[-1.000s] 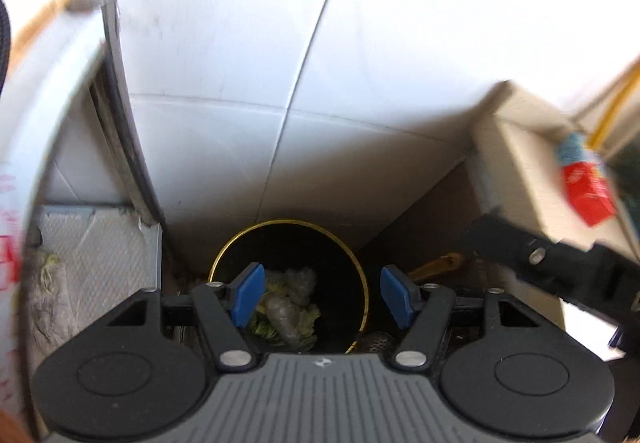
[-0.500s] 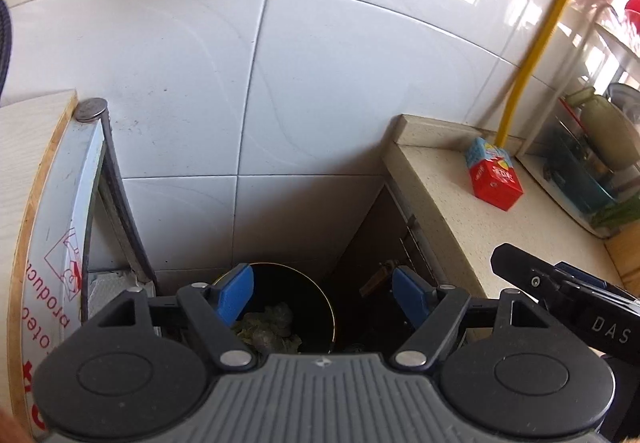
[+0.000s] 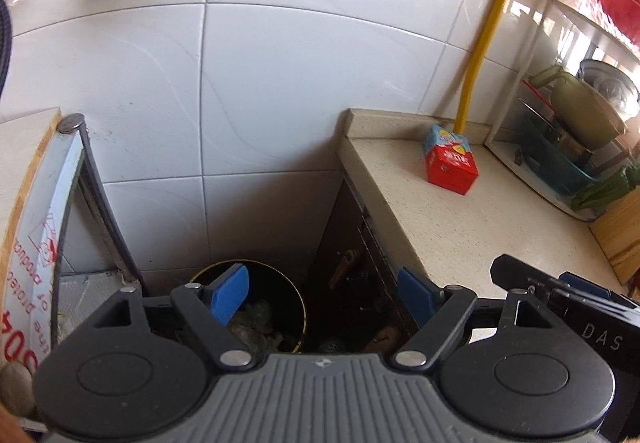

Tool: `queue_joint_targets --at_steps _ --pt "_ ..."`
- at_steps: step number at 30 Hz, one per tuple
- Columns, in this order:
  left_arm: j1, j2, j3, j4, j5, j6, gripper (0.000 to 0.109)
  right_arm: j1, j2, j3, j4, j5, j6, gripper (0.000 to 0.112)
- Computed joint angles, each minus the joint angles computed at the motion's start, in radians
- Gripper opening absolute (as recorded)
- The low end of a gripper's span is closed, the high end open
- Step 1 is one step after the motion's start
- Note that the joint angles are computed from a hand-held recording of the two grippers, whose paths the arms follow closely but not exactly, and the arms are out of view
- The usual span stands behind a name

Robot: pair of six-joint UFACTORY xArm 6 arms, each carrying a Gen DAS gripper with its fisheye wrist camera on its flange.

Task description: Collect trash

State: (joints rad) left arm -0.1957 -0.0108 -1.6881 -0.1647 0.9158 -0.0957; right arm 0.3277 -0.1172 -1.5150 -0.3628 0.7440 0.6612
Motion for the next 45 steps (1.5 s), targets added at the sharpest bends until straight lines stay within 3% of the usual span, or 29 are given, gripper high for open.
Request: queue_joint_targets --at_steps 14,18,32,45 --pt "-0.107 -0.026 0.005 0.196 -0.017 -0.096 0.078 -0.062 -0.111 0.137 0.06 -0.062 -0.015 0.103" --pt "-0.117 -0.007 -0.028 0.217 0.02 -0.119 0.078 -0.073 -0.116 0.147 0.082 -0.073 -0.035 0.103" --pt "-0.134 -0.006 -0.033 0.278 0.025 -0.152 0.078 -0.082 -0.118 0.153 0.111 -0.08 -0.055 0.103" --pt "-0.135 -0.04 -0.028 0.348 0.112 -0.181 0.078 -0.064 -0.107 0.128 0.16 -0.049 -0.114 0.103"
